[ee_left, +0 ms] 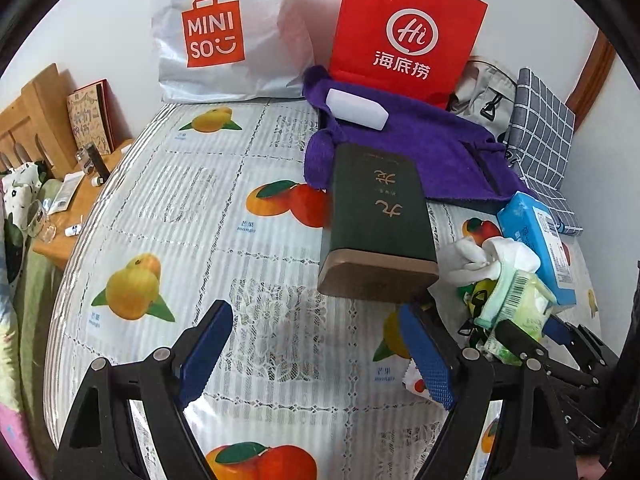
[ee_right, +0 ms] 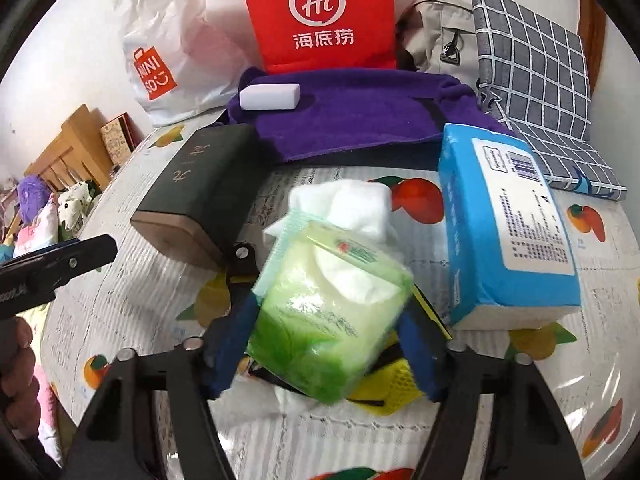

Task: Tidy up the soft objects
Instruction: 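Grasp the green wet-wipe pack with the right tool while the left tool returns to the bed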

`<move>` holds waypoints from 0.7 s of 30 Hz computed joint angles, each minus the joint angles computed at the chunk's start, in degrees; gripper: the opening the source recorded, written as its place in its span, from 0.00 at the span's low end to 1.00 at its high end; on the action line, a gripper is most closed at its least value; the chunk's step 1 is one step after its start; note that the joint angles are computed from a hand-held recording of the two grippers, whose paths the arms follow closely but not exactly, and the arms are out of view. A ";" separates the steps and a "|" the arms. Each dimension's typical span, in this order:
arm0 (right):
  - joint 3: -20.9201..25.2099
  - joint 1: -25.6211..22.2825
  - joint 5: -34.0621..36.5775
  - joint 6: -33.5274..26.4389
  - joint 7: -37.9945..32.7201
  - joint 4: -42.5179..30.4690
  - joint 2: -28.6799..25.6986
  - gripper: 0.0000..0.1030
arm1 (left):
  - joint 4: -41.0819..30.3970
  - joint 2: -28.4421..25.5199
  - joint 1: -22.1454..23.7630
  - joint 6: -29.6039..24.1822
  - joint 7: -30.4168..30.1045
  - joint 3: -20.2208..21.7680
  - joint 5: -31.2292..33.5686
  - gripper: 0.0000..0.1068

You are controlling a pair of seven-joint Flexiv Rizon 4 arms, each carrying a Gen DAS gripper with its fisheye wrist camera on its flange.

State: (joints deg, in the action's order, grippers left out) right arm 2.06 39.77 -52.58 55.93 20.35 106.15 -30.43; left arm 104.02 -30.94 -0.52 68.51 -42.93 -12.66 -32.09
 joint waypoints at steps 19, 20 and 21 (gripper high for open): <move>4.37 -4.42 -16.78 2.15 15.49 12.65 12.03 0.61 | 7.36 5.09 -2.56 0.43 1.81 -0.90 -0.64 0.79; 4.98 -4.56 -16.36 1.38 15.71 13.53 12.69 0.61 | 7.74 5.28 -2.70 0.38 2.25 -1.18 -0.99 0.79; 5.62 -4.67 -15.83 0.55 15.87 14.56 13.37 0.61 | 8.19 5.49 -2.88 0.24 2.83 -1.50 -1.32 0.79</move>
